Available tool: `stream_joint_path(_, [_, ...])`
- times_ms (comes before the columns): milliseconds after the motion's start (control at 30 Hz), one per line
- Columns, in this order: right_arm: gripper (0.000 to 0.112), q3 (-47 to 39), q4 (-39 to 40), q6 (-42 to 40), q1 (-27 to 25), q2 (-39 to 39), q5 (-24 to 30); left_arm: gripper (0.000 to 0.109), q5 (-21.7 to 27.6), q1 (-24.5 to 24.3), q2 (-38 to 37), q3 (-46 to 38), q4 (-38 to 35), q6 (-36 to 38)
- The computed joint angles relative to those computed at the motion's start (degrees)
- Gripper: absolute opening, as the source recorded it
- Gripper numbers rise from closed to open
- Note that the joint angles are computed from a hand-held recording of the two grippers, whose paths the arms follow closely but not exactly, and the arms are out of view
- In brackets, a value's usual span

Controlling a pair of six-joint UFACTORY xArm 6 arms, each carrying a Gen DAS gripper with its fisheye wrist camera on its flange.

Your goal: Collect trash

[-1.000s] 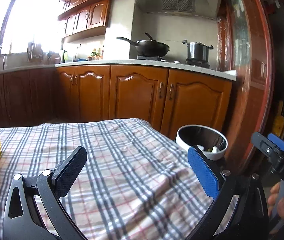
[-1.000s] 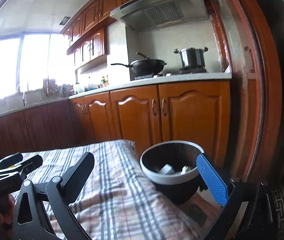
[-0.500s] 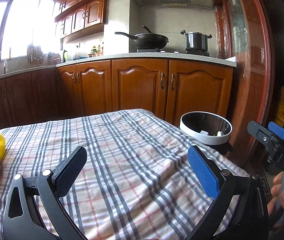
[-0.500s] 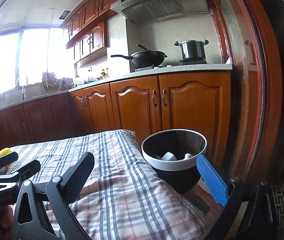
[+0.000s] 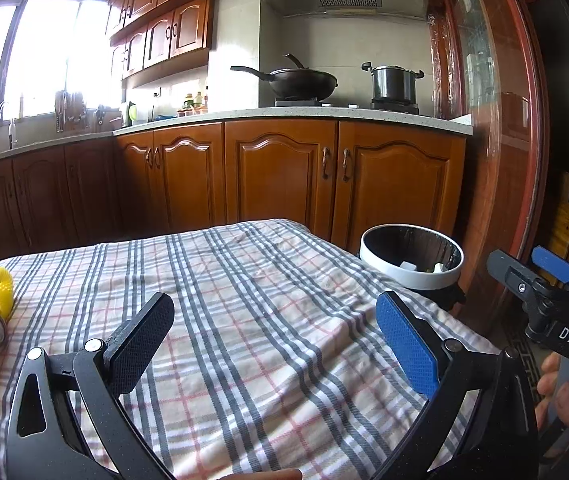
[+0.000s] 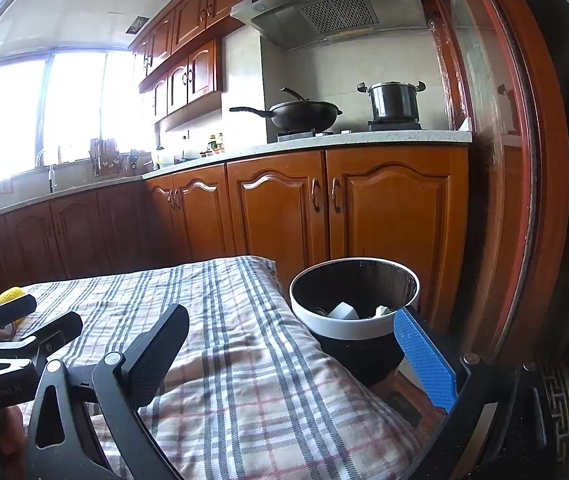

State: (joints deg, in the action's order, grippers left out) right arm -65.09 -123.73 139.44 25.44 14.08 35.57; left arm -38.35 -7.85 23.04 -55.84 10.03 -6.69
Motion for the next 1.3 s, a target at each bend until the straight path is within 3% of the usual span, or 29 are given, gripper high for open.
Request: stream_joint_path(1300, [0.103, 0.26, -1.38, 2.43, -0.23, -0.6, -1.43, 0.103, 0.08, -0.12, -0.68, 0.6, 1.16, -1.57])
